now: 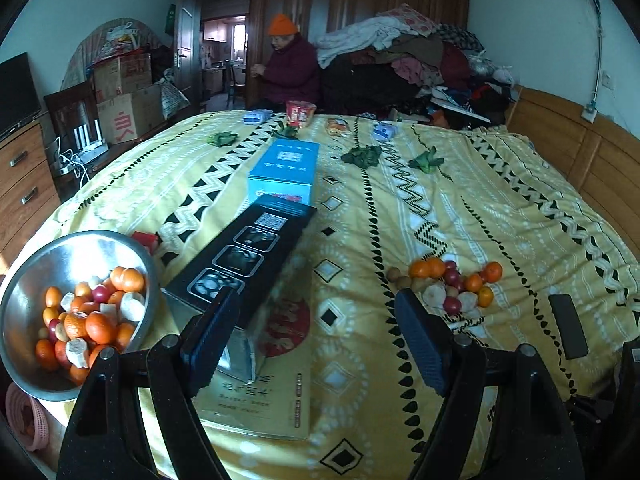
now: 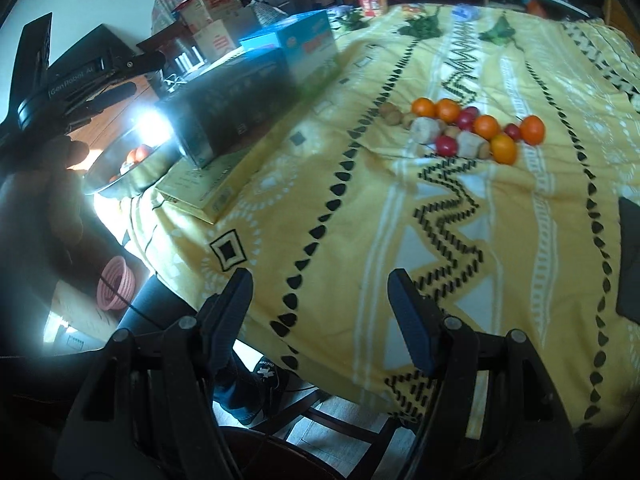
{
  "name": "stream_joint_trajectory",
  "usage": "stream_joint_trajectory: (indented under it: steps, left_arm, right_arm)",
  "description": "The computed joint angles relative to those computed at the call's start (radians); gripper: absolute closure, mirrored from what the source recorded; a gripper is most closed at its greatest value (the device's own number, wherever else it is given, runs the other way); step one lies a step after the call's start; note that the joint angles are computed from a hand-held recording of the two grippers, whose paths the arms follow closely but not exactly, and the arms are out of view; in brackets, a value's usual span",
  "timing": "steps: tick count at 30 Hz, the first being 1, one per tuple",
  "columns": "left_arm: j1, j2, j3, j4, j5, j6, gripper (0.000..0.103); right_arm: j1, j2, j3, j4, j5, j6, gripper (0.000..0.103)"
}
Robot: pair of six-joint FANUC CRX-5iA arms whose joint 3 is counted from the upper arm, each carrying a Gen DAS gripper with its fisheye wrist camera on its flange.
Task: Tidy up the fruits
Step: 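Move both tools back from the bowl to the fruit pile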
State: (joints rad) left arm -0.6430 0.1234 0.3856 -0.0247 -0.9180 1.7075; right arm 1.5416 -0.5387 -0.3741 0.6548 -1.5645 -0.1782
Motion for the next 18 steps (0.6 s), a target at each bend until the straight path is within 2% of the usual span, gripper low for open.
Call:
stream_joint_trajectory:
  steps: [9,18]
  left_arm:
    - [-0.076,0.132,0.095,0.028,-0.089,-0.028,0.022]
    - [-0.121,0.249,0.254,-0.044,-0.188,0.016,0.022]
  right_arm:
    - [0.086,-0.065,-0.039,0.002,-0.107,-0.118,0.032]
    - [0.137,-0.101,-0.064,0.006,-0.166,-0.200,0.031]
